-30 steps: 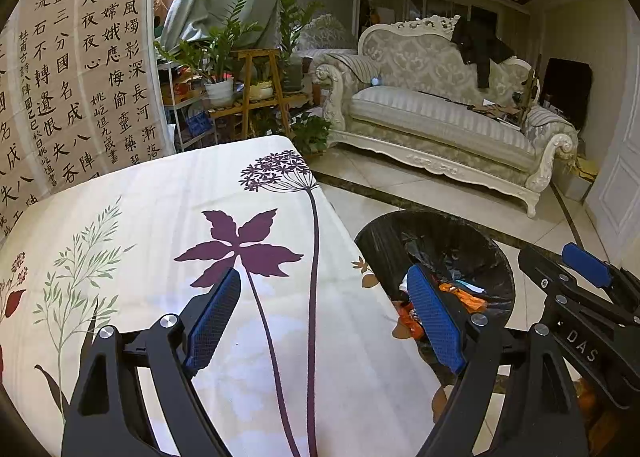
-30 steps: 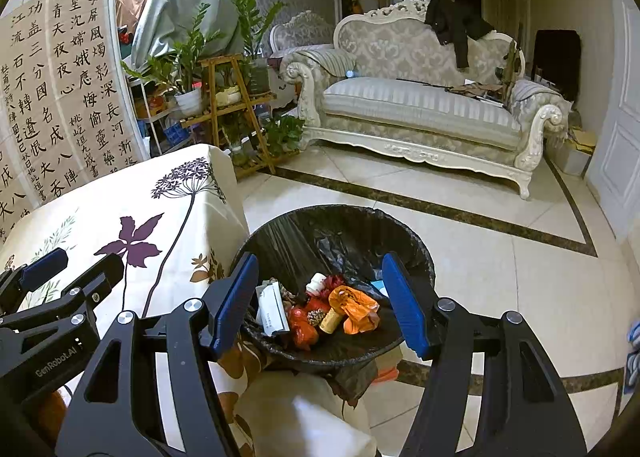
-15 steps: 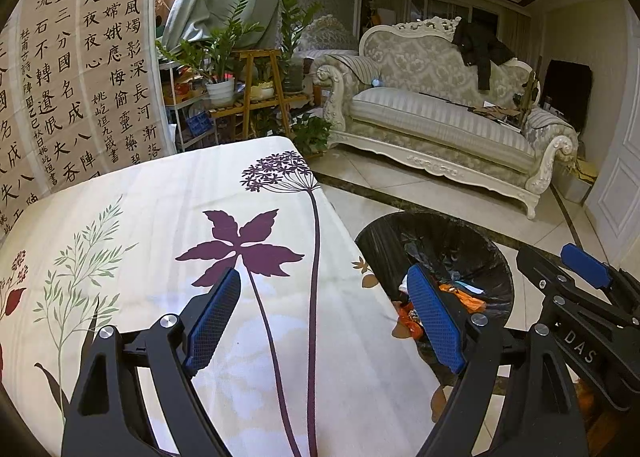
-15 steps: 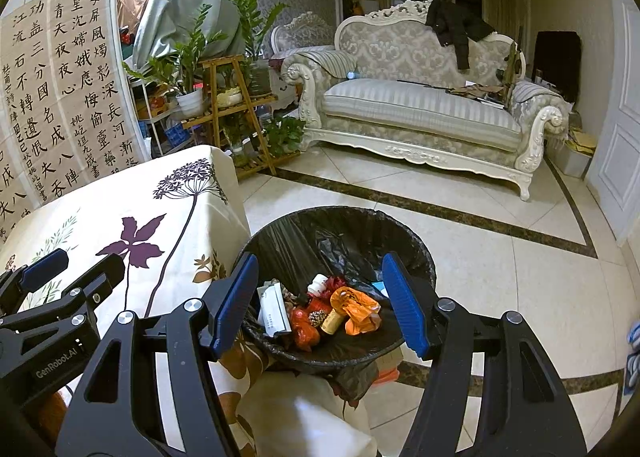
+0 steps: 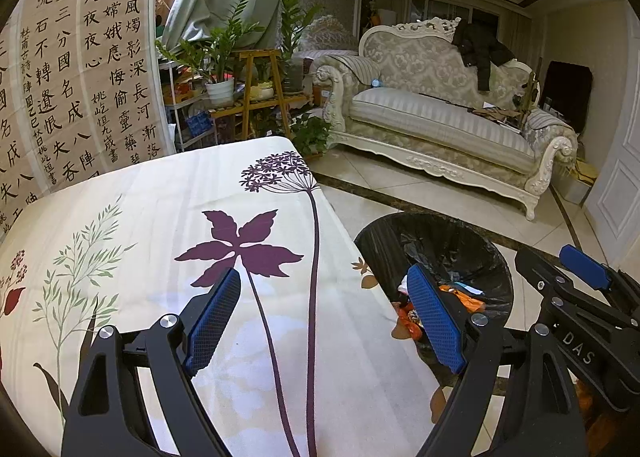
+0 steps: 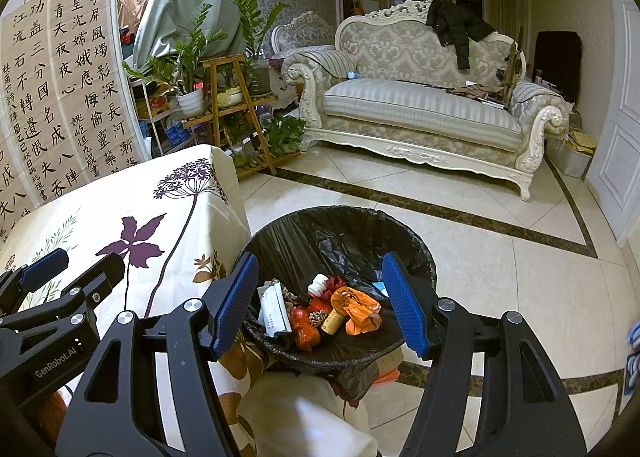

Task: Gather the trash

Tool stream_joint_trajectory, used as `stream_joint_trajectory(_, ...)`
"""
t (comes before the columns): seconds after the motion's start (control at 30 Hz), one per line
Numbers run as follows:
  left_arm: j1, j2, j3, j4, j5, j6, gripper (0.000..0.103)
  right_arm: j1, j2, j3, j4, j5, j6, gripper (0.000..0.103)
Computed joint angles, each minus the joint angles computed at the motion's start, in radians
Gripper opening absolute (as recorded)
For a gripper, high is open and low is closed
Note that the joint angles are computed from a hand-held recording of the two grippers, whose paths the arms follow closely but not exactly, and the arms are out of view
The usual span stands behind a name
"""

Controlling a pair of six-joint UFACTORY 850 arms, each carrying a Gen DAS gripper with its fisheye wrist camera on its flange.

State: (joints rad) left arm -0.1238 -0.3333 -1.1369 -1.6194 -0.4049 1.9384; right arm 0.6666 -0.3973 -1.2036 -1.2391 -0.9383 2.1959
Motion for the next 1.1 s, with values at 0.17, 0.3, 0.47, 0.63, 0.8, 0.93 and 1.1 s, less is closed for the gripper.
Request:
stream_joint_trajectory(0.17, 0.000, 0.005, 0.002, -0.003, -0.004, 0.003, 0.082, 0.000, 0.000, -0.001, 0.000, 0.000, -0.001, 0.063)
stream_joint_trajectory(0.3, -0.002, 0.007, 0.004, -0.019, -0.002, 0.019, 0.082, 0.000, -0.001, -0.001, 0.001, 0.000, 0.000, 0.063)
stream_joint_trajectory(0.47, -0.012, 0.020, 0.015, -0.071, 0.012, 0.073, 0.083, 0.000, -0.001, -0.002, 0.002, 0.000, -0.001, 0.063)
stream_joint_trajectory(0.63, -0.006, 0.014, 0.006, -0.021, -0.012, 0.007, 0.083, 0.001, -0.002, -0.003, 0.001, -0.001, 0.000, 0.063)
stream_joint_trajectory(0.8, -0.009, 0.014, 0.012, -0.069, -0.012, 0.054, 0.083, 0.001, -0.003, -0.003, 0.001, -0.001, -0.001, 0.063)
stream_joint_trajectory(0.93, -0.010, 0.009, 0.005, -0.072, -0.005, 0.055, 0.083, 0.001, -0.004, -0.005, 0.002, -0.002, -0.002, 0.063)
stream_joint_trajectory(1.1, 0.000, -0.008, -0.017, 0.025, 0.004, -0.054, 0.083, 0.005, -0.011, -0.016, 0.005, -0.001, -0.012, 0.064)
